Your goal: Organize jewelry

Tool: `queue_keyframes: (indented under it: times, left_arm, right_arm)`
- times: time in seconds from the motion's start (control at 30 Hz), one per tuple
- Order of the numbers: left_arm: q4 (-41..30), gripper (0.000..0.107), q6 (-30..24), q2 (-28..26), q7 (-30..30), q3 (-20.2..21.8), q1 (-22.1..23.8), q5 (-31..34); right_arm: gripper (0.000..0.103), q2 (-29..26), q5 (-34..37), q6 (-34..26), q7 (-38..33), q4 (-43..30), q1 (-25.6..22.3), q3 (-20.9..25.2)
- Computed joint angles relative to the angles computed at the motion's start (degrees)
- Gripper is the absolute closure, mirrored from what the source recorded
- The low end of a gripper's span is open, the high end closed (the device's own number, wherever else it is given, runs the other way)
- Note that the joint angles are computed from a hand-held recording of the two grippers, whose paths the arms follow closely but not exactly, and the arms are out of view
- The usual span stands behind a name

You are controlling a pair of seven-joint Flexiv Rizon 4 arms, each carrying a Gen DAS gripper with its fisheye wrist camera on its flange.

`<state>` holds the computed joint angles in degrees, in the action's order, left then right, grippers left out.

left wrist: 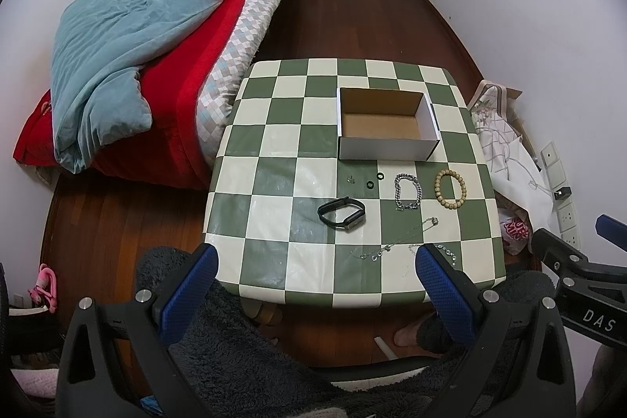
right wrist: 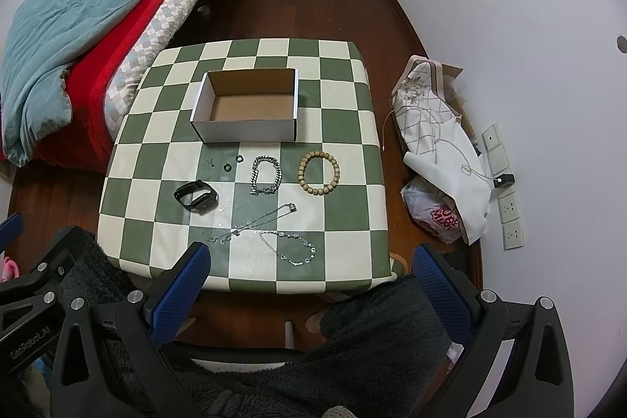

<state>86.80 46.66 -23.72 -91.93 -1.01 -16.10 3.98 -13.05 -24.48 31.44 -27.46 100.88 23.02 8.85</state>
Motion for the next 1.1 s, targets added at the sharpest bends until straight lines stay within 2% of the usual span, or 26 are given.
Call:
queue_keyframes:
  times: [0.13,0.2,0.37,0.47,0.6,0.7,0.73,0.93,1.03,1.1]
  left_arm:
    - [-0.8,0.004,1.2,-0.6,-1.4,0.7,-0.5,1.5]
    - [-3.6,0.004,1.3,-2.2,-3.5,1.7,-1.2,3.5]
    - [-11.4,0.004,2.8,-8.0,-9.3,5.0,-3.7,10.0]
    - [-16.8,0.004,1.8,-12.4,-11.4,7.2,-5.1,13.8]
    - [-24.2,0.004,-4.0,-19.1,-10.4,8.3,-5.7,15.8]
    - [-28.3,0.004,-8.6,-23.6,-8.6,8.5,-5.8,15.8]
    - [-29.6,0.004,-10.2,-25.0,-7.8,8.4,-5.7,15.6]
    - [-37.0,0.005,-20.7,-33.0,-4.4,6.3,-3.8,10.1]
    - [-38.6,0.005,-22.9,-35.3,-4.6,5.0,-2.7,6.8]
    - [-39.4,0.016,-23.3,-36.7,-4.6,3.9,-1.9,4.4]
  right_arm:
    - [0.0,0.0,-0.4,0.7,0.8,0.1,-0.2,-0.3]
    - [0.0,-0.1,-1.4,1.4,2.0,0.5,-0.6,-1.0]
    - [0.0,-1.8,-2.8,5.0,5.2,2.0,-2.8,-2.9]
    - [0.0,-4.4,-3.1,7.2,6.4,2.9,-4.4,-4.1]
    - [0.002,-9.0,1.1,11.1,5.2,2.5,-7.0,-4.8]
    - [0.012,-13.2,4.7,13.6,3.8,1.7,-8.6,-5.1]
    - [0.019,-14.1,5.3,14.3,3.7,2.0,-8.8,-5.3]
    - [0.036,-21.8,10.0,16.7,1.6,-1.2,-9.7,-5.6]
    - [0.04,-25.0,10.9,16.7,1.0,-3.2,-9.7,-6.2]
    - [0.041,-26.7,11.3,17.1,0.7,-4.4,-9.8,-6.4]
